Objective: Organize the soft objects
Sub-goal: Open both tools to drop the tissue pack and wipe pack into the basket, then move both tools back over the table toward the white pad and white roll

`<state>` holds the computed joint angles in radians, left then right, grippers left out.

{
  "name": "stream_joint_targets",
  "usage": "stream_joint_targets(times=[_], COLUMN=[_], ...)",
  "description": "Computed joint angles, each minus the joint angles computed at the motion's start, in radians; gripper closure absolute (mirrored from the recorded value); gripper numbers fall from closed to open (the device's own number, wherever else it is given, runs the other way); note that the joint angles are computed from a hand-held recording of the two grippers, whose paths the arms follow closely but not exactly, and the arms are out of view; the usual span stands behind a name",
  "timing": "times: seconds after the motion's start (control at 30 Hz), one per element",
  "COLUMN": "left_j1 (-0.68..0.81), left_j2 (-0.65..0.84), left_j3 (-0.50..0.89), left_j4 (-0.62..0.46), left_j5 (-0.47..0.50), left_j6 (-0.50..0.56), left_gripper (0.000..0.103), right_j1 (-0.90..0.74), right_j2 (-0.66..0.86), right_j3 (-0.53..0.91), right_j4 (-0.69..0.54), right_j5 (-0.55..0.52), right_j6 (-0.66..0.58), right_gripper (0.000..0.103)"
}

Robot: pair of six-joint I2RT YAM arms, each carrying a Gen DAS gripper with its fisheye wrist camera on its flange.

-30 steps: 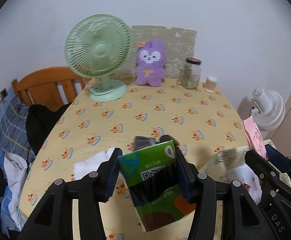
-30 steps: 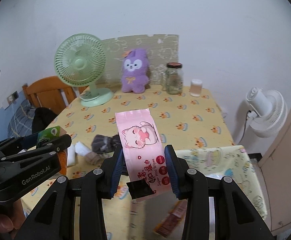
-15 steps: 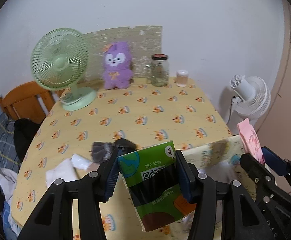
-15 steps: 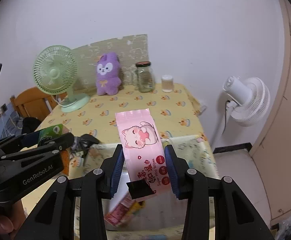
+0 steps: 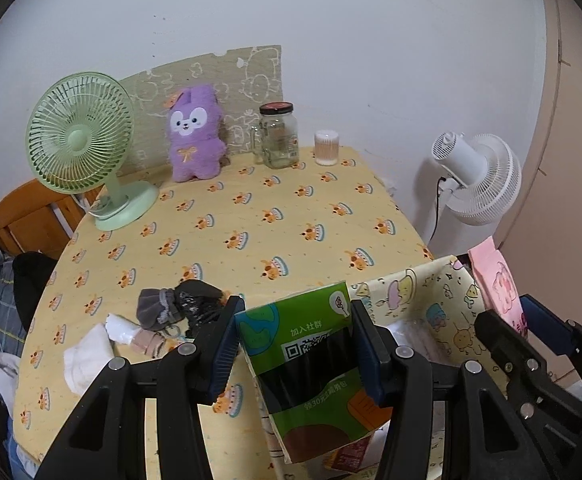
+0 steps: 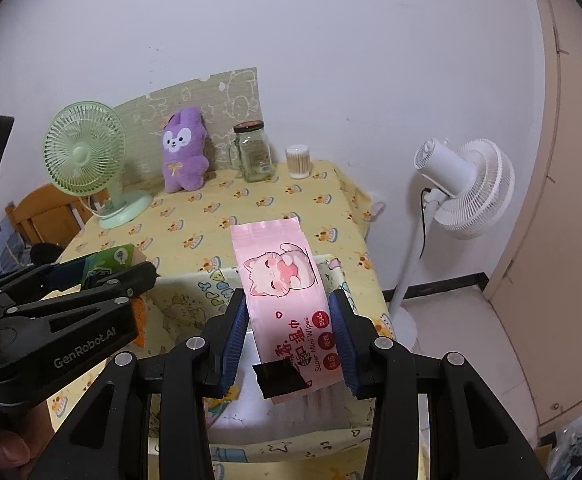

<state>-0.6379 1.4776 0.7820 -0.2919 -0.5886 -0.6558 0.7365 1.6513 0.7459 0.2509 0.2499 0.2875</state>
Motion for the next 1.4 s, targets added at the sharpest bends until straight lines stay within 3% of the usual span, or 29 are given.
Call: stream_joint_targets(times=[0.23,0.3,0.43,0.57,0.93,1.4], left_j1=[0.007,0.016,0.030,0.062,0.121,0.232], left_j2=[0.036,0.051,0.065,0.033,-0.081,-0.299], left_j3=[0.000,0.005,-0.006,-0.046,-0.134,-0.265], left_j4=[0.028,0.021,0.023,0.047,0.056,0.047], left_j5=[0.039,0.061,0.088,0.133,0.117,0.143], left_j6=[-0.008,-0.006,-0.008,-0.015,0.030,0.087], left_gripper=[0.043,0.036,0.031,0.026,0.014,0.011], right_j1=[-0.018,-0.022,-0.025,-0.030,0.016,0.128], right_j2=[0.033,0.046,0.081,0.093,0.081,0.091], right_j3=[0.003,0.000,0.017,0.040,0.075,0.170], right_j4=[0.006,0.012,-0.009,-0.056,-0.063,-0.080], right_j5=[-0.035,-0.053,-0.071,-0.066,-0.045,0.029], right_j6=[0.002,-0.001,0.005,0.035,0.075,0.082], right_gripper=[0.058,0.057,0.050,0.032,0.022,0.021])
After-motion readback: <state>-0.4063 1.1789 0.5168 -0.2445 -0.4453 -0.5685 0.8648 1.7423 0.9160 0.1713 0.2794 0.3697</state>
